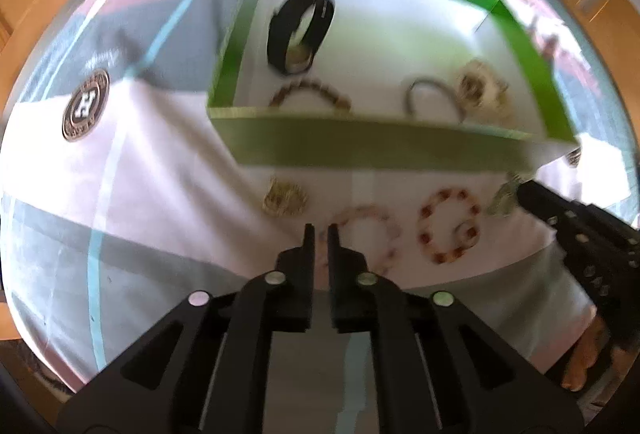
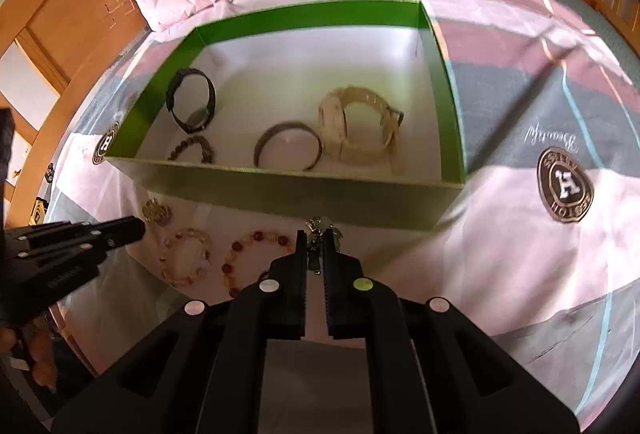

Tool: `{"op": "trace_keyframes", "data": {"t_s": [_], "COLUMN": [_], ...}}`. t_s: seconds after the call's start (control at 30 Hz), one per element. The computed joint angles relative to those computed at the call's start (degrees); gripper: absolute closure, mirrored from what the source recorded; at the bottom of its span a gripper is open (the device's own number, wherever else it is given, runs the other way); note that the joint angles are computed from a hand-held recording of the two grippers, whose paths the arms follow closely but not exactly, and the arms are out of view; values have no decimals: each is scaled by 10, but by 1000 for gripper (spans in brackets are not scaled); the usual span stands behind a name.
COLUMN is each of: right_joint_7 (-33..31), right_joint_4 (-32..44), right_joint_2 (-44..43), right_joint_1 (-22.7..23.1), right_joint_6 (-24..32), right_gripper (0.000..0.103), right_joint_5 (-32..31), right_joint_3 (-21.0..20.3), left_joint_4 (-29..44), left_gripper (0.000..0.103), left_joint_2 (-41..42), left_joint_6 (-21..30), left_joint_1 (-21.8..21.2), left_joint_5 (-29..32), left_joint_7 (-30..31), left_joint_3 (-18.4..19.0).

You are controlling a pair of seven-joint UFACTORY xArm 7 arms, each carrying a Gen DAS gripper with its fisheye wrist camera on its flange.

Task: Organize jewelry
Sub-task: 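Move the left tool to the pink bead bracelet while the right tool moves to the silver keychain, then grasp the pink bead bracelet with the left tool while the right tool grasps the keychain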

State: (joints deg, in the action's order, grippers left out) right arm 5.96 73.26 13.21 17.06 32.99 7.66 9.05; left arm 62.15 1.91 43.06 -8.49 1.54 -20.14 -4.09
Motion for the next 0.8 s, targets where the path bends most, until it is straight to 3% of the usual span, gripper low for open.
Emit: {"op": "trace_keyframes", "data": {"t_s": [0.1,0.17,0.37,0.5,0.6,0.73,0.8], "right_joint_7": [0,3,27,36,40,45,50], "right_joint_4": [1,2,3,6,7,8,9], "right_joint_2": [0,-1,1,4,5,9,12], "right_joint_1": [-2,-2,0,0,1,0,0], "right_joint_6": [11,15,18,22,21,20,19], "right_gripper": [96,96,90,75,73,64,62], "right_joint_5": [7,6,-8,-11,-17,-17,-19], "right_joint_3": [1,0,-7,-7,-7,-7,-8], "left_joint_4": [4,3,8,15,21,24,23], "left_gripper": [85,70,64,63,58,30,23], "left_joint_2": [12,13,25,35,43,50,56], "left_joint_6": [3,2,7,14,19,26,23], "left_joint_1": [-5,-9,-13,-15,-16,-15,-17], "left_joint_5": [20,35,46,39,37,26,26], "left_joint_7": [-11,-18,-23,-20,-20,-6,-6], "left_joint_3": [-2,-3,-3,-3,-3,-2,-3]}}
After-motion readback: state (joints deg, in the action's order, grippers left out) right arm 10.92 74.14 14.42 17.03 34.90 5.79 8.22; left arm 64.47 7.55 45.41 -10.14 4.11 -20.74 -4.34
